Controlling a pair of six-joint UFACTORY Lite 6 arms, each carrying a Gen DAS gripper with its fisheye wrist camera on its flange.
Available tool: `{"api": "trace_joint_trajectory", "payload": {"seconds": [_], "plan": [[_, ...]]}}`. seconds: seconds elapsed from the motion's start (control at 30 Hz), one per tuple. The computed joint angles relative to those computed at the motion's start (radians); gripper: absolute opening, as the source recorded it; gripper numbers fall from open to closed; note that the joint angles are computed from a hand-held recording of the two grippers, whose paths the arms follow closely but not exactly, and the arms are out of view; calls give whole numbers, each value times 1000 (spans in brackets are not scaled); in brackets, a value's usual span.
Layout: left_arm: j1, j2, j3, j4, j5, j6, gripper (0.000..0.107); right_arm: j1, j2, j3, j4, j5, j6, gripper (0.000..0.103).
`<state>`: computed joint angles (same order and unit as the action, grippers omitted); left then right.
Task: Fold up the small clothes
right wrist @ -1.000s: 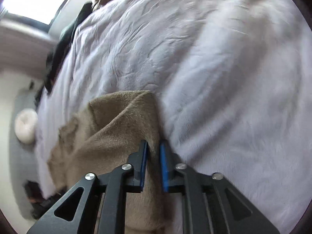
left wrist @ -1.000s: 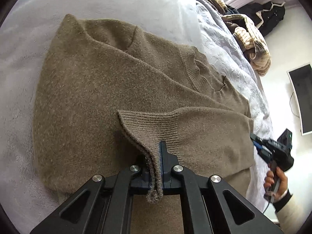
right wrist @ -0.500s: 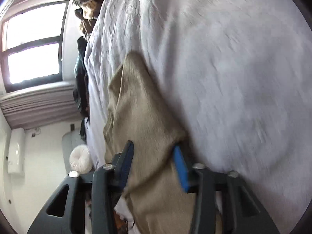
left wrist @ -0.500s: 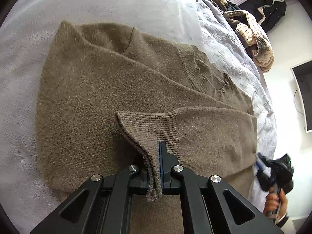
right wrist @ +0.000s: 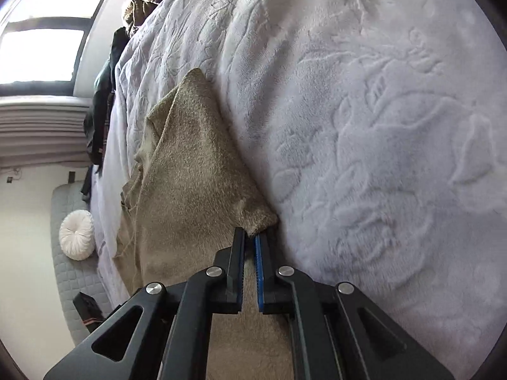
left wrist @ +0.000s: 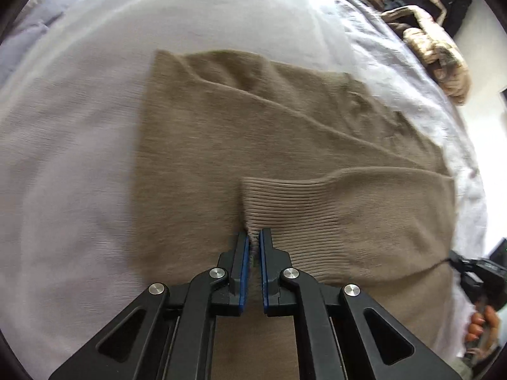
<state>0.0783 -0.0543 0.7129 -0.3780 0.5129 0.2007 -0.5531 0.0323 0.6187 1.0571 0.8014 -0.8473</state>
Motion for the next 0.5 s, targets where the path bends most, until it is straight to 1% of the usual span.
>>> {"api": "trace_joint_trajectory", "payload": {"seconds": [0.03, 0.07, 0.13, 0.23, 0.33, 0.5], "plan": [[4, -15, -1, 68, 7, -63, 8, 6, -28, 4, -43, -9, 47, 8], [13, -18, 4, 94, 17, -85, 8, -5, -56, 3, -80, -4, 82, 8], [63, -40, 6, 68, 66, -47, 8, -82, -95, 3, -122, 63, 101, 9], [86, -92, 5, 81, 106, -56, 8, -124, -146, 15, -164, 84, 117, 9], [64, -137, 12, 69, 116, -61, 8, -72, -178, 54, -182, 71, 118, 9], [-39, -91, 59, -34, 95, -28, 8, 94, -113, 141, -160, 7, 124, 9]]}}
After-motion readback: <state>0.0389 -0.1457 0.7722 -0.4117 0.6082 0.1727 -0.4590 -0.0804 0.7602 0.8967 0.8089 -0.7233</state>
